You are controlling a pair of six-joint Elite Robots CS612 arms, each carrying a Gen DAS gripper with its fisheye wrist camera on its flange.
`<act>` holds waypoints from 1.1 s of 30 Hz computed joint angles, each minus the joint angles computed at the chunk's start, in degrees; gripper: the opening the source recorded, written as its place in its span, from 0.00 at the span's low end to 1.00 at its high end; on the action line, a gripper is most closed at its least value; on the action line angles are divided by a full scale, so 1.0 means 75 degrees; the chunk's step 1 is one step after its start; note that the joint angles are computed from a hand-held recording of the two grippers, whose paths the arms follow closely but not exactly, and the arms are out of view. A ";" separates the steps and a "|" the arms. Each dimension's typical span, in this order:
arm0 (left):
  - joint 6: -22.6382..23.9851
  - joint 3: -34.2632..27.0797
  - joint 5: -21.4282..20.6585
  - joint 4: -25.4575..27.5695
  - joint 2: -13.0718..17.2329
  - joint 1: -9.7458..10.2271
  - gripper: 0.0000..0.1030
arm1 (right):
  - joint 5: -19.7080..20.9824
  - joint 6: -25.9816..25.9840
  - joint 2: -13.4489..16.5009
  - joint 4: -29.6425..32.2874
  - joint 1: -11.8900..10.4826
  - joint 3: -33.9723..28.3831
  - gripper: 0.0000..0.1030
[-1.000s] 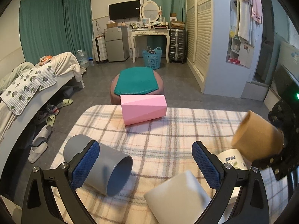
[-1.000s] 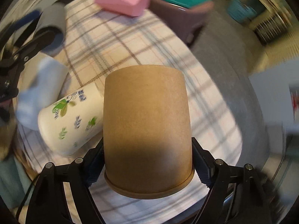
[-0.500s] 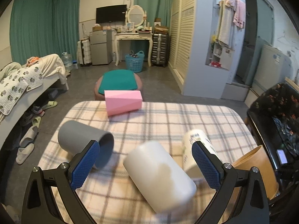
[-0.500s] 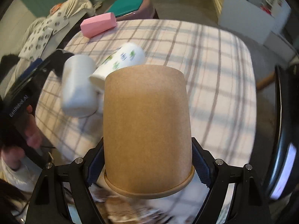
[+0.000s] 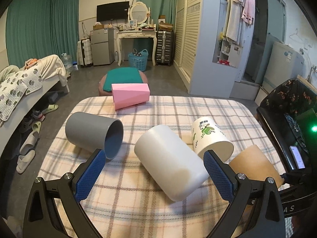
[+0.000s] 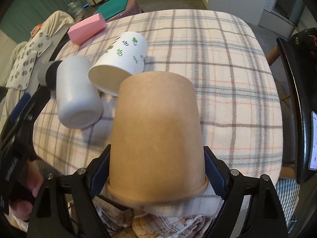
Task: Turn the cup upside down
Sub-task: 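Lift the brown cup with the right gripper toward the left gripper, then grasp the brown cup with the left gripper while the right gripper releases it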
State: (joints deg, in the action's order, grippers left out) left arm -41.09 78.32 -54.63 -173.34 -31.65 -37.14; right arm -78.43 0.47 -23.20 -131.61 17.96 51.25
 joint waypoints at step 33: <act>-0.1066 -0.1742 -0.0898 0.3006 0.0123 -0.0240 0.99 | 0.0213 -0.1408 -0.0911 -0.5218 -0.0678 0.2260 1.00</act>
